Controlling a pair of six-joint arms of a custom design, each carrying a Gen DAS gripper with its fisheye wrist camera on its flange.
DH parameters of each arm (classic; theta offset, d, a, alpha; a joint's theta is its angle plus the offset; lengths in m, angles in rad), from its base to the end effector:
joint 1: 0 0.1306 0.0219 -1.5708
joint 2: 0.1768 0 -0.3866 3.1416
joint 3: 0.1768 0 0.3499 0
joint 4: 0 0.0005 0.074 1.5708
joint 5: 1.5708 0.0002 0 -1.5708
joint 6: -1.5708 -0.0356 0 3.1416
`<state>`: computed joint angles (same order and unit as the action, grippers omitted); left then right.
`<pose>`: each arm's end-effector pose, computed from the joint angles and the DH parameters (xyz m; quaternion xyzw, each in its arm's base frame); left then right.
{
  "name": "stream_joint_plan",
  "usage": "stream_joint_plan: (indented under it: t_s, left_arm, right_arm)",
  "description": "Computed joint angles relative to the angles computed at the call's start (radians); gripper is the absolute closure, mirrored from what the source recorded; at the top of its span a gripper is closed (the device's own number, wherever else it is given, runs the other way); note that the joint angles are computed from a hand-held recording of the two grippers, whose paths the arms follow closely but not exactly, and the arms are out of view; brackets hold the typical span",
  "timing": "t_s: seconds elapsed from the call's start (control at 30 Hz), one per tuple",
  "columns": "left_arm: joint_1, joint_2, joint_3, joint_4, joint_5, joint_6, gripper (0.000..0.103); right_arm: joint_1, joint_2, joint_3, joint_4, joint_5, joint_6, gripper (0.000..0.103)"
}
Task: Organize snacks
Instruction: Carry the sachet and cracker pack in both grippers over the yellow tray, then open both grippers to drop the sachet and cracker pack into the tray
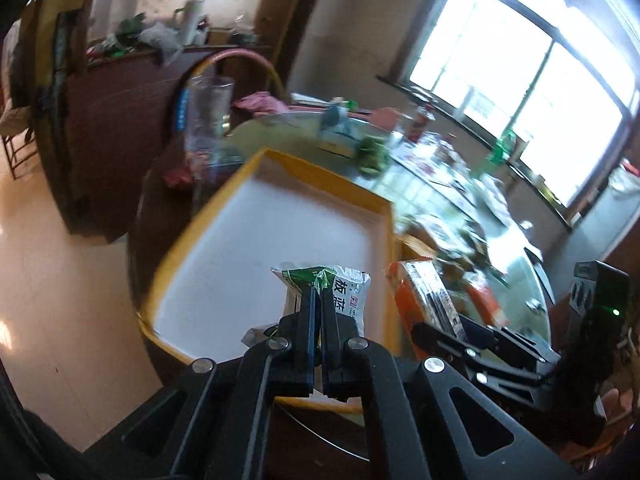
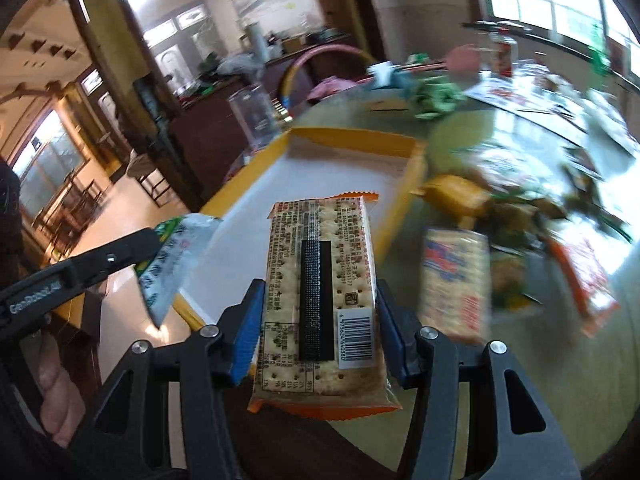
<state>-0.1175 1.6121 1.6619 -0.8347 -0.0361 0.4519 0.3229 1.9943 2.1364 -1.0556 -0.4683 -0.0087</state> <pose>0.5288 -0.0616 0.4479 -0.1605 0.9096 -0.0915 0.3721 0.6125 0.2214 0.4153 -0.2180 0.8976 0.2684 0.2734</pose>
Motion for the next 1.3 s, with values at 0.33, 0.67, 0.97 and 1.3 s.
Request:
stream_joint_plan:
  t_s: [0.33, 0.67, 0.97, 1.3]
  left_arm:
    - [0.089, 0.130, 0.025, -0.028, 0.035, -0.028, 0.103]
    - [0.103, 0.146, 0.041, -0.080, 0.014, -0.056, 0.088]
    - [-0.001, 0.015, -0.028, 0.016, -0.092, -0.013, 0.032]
    - [-0.187, 0.134, 0.148, -0.101, -0.052, -0.057, 0.025]
  right_arm:
    - [0.127, 0.263, 0.341, -0.213, 0.137, 0.027, 0.048]
    - [0.148, 0.250, 0.289, -0.174, 0.238, 0.074, 0.044]
    - [0.037, 0.006, -0.059, 0.102, 0.025, -0.020, 0.019]
    - [-0.172, -0.162, -0.302, 0.212, -0.046, 0.016, 0.018]
